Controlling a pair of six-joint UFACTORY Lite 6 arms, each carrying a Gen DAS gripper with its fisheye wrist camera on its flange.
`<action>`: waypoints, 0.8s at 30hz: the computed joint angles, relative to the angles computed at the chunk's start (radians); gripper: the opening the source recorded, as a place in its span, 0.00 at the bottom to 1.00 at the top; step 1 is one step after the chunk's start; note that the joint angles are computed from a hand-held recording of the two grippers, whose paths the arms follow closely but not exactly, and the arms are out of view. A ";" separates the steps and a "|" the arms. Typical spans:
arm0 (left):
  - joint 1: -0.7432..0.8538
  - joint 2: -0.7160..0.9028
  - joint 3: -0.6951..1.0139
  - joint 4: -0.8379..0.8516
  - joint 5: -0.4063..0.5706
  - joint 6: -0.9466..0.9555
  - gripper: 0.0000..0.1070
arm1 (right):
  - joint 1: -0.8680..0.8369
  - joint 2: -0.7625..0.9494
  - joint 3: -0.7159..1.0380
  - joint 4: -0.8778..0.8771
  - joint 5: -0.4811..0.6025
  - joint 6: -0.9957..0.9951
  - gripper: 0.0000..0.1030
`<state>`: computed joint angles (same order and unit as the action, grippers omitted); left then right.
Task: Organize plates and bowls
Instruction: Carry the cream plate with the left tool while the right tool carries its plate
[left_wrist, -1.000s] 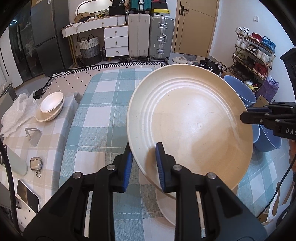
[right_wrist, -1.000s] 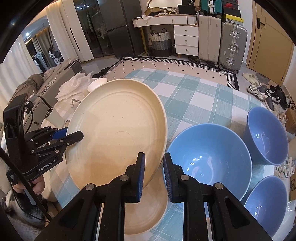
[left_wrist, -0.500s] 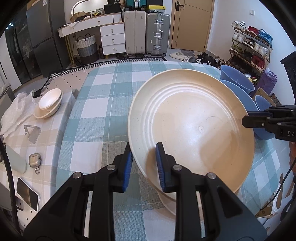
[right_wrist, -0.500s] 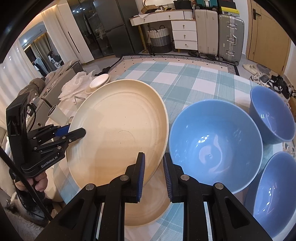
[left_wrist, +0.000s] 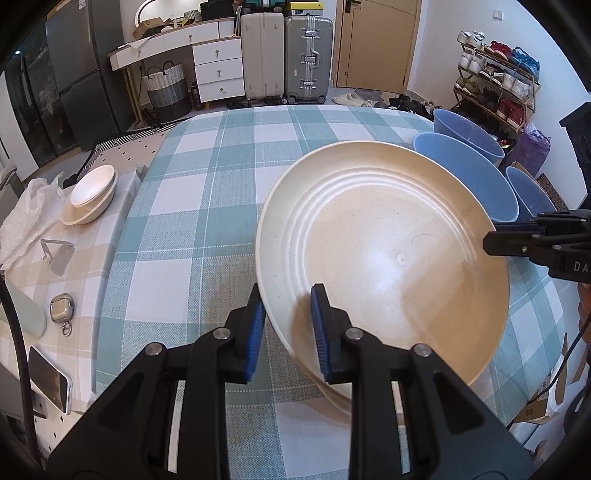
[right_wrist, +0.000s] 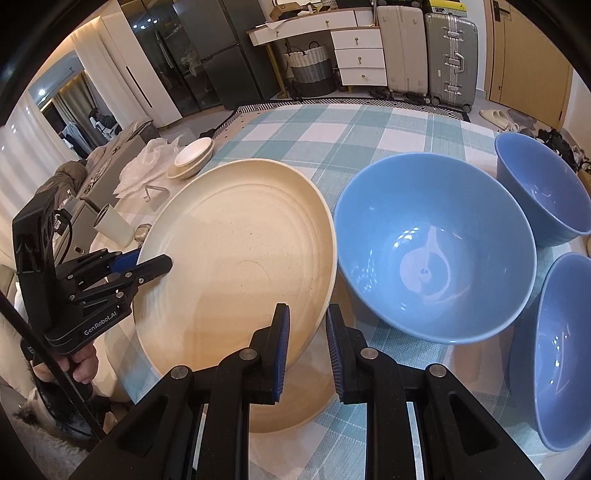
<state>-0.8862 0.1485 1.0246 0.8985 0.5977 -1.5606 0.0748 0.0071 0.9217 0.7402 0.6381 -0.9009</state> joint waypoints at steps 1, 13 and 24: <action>-0.001 0.000 -0.007 0.008 -0.004 -0.011 0.19 | 0.003 -0.003 -0.008 0.001 -0.006 0.000 0.20; -0.017 0.032 -0.057 0.077 -0.037 -0.105 0.19 | 0.017 -0.014 -0.096 0.034 -0.056 -0.025 0.21; -0.046 0.086 -0.050 0.105 -0.045 -0.153 0.19 | 0.008 -0.029 -0.159 0.058 -0.081 -0.050 0.21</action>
